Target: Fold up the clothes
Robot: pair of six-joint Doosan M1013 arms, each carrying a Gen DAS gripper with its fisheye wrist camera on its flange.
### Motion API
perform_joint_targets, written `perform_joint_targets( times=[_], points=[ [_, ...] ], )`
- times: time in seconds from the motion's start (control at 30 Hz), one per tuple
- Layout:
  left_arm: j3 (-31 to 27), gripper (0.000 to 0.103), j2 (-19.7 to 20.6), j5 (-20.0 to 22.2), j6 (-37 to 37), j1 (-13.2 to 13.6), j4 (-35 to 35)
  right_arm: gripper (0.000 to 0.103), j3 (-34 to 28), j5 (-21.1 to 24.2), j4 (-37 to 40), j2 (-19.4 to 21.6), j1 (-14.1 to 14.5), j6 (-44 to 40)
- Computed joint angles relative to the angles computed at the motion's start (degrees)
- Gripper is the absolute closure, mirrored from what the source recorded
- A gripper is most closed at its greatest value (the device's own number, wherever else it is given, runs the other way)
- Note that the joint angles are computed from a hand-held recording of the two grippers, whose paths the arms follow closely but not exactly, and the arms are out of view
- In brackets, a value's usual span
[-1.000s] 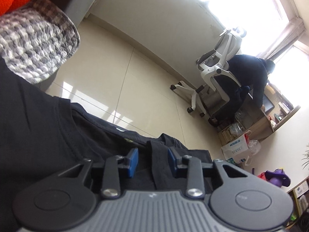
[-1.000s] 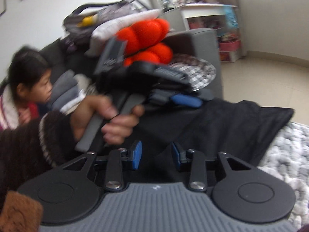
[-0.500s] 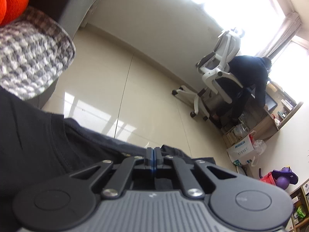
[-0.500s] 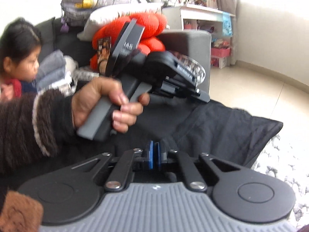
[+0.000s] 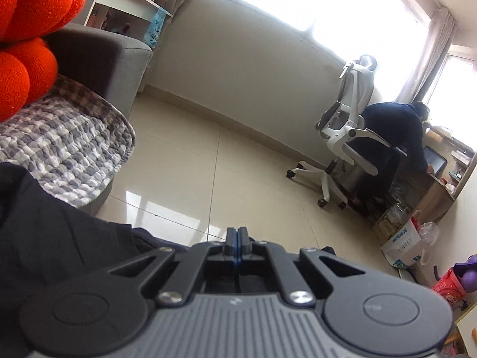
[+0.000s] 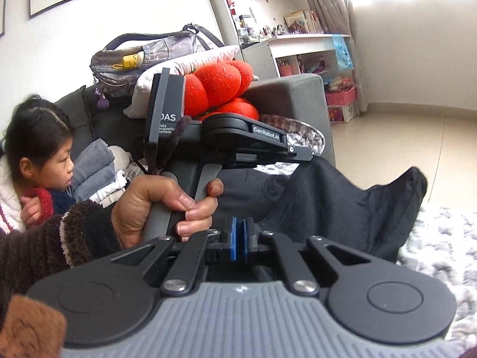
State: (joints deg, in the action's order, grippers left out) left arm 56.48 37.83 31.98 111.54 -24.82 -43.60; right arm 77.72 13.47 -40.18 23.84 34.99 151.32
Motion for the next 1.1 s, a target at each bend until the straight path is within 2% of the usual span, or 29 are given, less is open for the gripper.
perform_joint_targets(
  times=[0.1, 0.27, 0.53, 1.1],
  points=[
    [0.4, 0.103, -0.2, -0.5, -0.5, 0.1, 0.9, 0.098, -0.6, 0.4, 2.5, 0.4, 0.0, -2.3],
    [0.6, 0.103, -0.5, -0.8, -2.8, 0.0, 3.9, 0.098, -0.5, 0.0, 2.6, 0.5, 0.1, -2.1],
    [0.6, 0.103, -0.7, -1.5, -4.3, -0.1, 7.4, 0.098, -0.1, -2.0, 4.5, 0.4, -0.2, -2.6],
    [0.2, 0.103, -1.0, -0.4, -14.2, -0.5, 20.3, 0.098, -0.6, -2.4, 23.8, 0.8, -0.8, -21.6]
  ],
)
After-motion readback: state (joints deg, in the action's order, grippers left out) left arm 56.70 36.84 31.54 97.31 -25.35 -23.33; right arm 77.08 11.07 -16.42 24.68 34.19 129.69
